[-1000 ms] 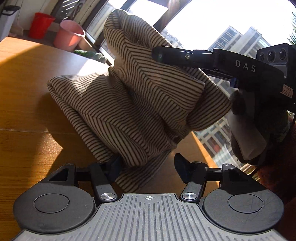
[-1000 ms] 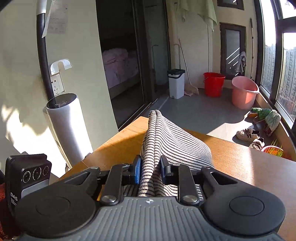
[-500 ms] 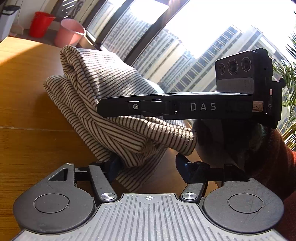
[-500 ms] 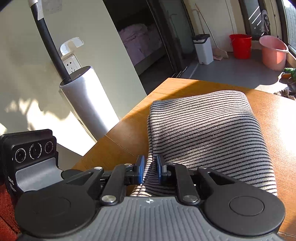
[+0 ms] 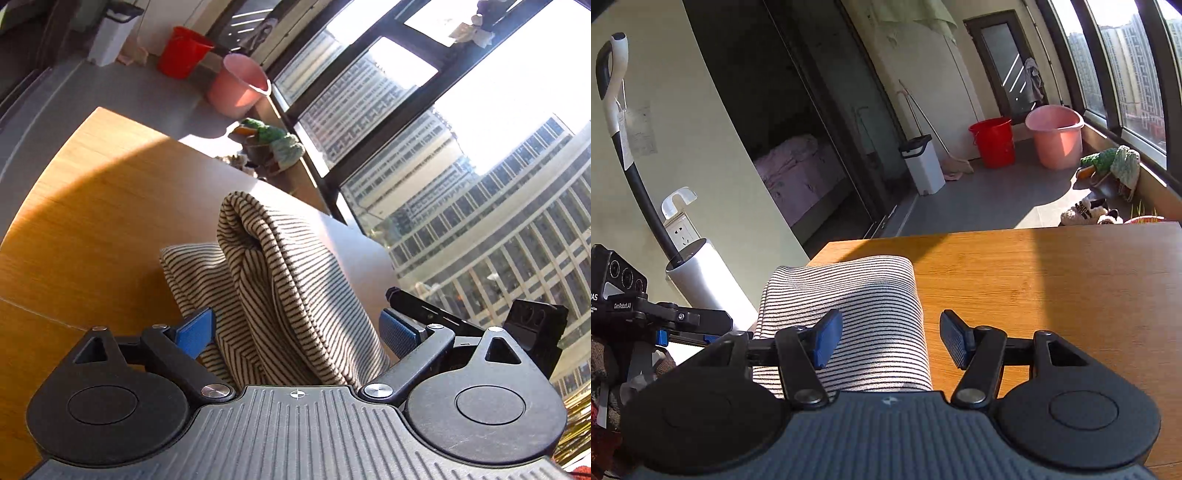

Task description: Fold clothes

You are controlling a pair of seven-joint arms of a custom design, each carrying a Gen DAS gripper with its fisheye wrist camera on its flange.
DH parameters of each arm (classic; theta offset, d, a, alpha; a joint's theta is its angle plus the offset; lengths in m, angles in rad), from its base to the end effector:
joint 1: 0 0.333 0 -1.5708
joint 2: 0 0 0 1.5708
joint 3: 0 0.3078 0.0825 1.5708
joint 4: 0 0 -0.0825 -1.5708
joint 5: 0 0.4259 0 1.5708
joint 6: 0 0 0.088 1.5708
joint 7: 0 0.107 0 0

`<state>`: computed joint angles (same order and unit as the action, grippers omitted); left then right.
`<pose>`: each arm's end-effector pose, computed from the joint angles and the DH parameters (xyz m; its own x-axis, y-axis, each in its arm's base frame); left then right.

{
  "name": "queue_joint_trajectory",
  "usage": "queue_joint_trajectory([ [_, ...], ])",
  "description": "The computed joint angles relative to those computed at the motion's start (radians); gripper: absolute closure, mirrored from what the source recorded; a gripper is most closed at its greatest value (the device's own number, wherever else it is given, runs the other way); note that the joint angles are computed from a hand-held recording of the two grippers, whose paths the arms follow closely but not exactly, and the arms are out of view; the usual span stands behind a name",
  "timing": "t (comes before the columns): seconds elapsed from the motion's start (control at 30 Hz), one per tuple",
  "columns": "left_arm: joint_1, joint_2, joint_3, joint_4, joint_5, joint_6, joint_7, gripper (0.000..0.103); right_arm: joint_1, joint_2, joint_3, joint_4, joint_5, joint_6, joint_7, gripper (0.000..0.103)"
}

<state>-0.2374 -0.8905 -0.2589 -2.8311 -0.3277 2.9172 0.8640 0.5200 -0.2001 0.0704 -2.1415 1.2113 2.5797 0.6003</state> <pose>0.3424 -0.1644 0.5177 0.1610 -0.7757 0.6102 -0.6121 -0.5635 -0.5548 0.4873 0.3092 0.5296 0.7321 -0.5430 -0.4113 -0.5982 -0.2235 -0.7696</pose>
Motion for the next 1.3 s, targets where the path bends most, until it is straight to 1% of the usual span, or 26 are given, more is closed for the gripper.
queue_joint_trajectory([
  [0.03, 0.014, 0.023, -0.011, 0.02, 0.004, -0.025, -0.011, 0.005, -0.002, 0.001, -0.006, -0.012, 0.009, -0.012, -0.007, 0.042],
  [0.07, 0.027, 0.046, -0.02, 0.041, 0.011, -0.049, -0.024, 0.005, -0.003, 0.006, -0.019, -0.017, 0.039, -0.054, -0.022, 0.04],
  [0.1, 0.04, 0.069, -0.03, 0.062, 0.018, -0.074, -0.037, 0.005, -0.008, 0.012, -0.028, -0.021, 0.064, -0.096, -0.034, 0.035],
  [0.2, 0.066, 0.102, -0.046, 0.088, 0.041, -0.133, -0.077, 0.005, -0.035, 0.054, -0.023, 0.006, 0.045, -0.178, -0.01, 0.027],
  [0.23, 0.055, 0.102, -0.037, 0.074, 0.032, -0.119, -0.086, 0.006, -0.043, 0.07, -0.017, 0.02, 0.032, -0.202, 0.002, 0.027],
  [0.3, 0.043, 0.096, -0.028, 0.05, 0.031, -0.084, -0.087, 0.012, -0.053, 0.093, -0.002, 0.04, 0.018, -0.236, 0.003, 0.027],
  [0.37, 0.043, 0.087, -0.027, 0.028, 0.041, -0.049, -0.078, 0.018, -0.047, 0.106, 0.029, 0.055, -0.01, -0.197, -0.007, 0.028],
  [0.47, 0.088, 0.055, -0.051, 0.004, 0.083, -0.044, -0.076, 0.023, -0.033, 0.157, 0.061, 0.113, -0.027, -0.154, -0.004, 0.033],
  [0.53, 0.108, 0.04, -0.034, -0.015, 0.094, -0.029, -0.066, 0.025, -0.025, 0.208, 0.082, 0.169, -0.037, -0.136, 0.011, 0.033],
  [0.6, 0.147, 0.048, -0.026, -0.014, 0.112, -0.018, -0.052, 0.026, -0.017, 0.269, 0.109, 0.237, -0.069, -0.101, 0.042, 0.034],
  [0.7, 0.229, 0.077, -0.046, 0.005, 0.156, -0.005, -0.037, 0.026, -0.005, 0.36, 0.15, 0.341, -0.139, -0.047, 0.104, 0.034],
  [0.77, 0.264, 0.096, -0.051, 0.015, 0.177, 0.013, -0.028, 0.026, 0.001, 0.412, 0.174, 0.399, -0.198, -0.005, 0.154, 0.034],
  [0.83, 0.262, 0.109, -0.021, 0.011, 0.175, 0.038, -0.002, 0.026, -0.001, 0.438, 0.193, 0.432, -0.256, 0.012, 0.208, 0.034],
  [0.93, 0.237, 0.106, 0.013, -0.009, 0.158, 0.07, 0.044, 0.026, -0.018, 0.437, 0.212, 0.445, -0.329, -0.008, 0.238, 0.033],
  [1.0, 0.233, 0.092, 0.001, -0.027, 0.149, 0.088, 0.056, 0.025, -0.028, 0.425, 0.217, 0.449, -0.355, -0.005, 0.25, 0.033],
  [1.07, 0.229, 0.097, -0.006, -0.034, 0.134, 0.112, 0.058, 0.025, -0.03, 0.421, 0.226, 0.464, -0.361, 0.041, 0.239, 0.033],
  [1.13, 0.221, 0.085, -0.016, -0.053, 0.119, 0.13, 0.055, 0.025, -0.03, 0.42, 0.233, 0.483, -0.368, 0.086, 0.228, 0.042],
  [1.17, 0.212, 0.082, -0.008, -0.064, 0.113, 0.141, 0.063, 0.025, -0.026, 0.43, 0.238, 0.505, -0.384, 0.096, 0.223, 0.052],
  [1.2, 0.204, 0.087, 0.002, -0.069, 0.107, 0.154, 0.073, 0.025, -0.016, 0.456, 0.241, 0.549, -0.418, 0.097, 0.231, 0.057],
  [1.27, 0.192, 0.094, 0.014, -0.076, 0.093, 0.173, 0.089, 0.024, 0.006, 0.527, 0.245, 0.649, -0.497, 0.077, 0.286, 0.059],
  [1.3, 0.192, 0.094, 0.011, -0.077, 0.087, 0.176, 0.092, 0.024, 0.028, 0.578, 0.237, 0.712, -0.568, 0.057, 0.34, 0.059],
])
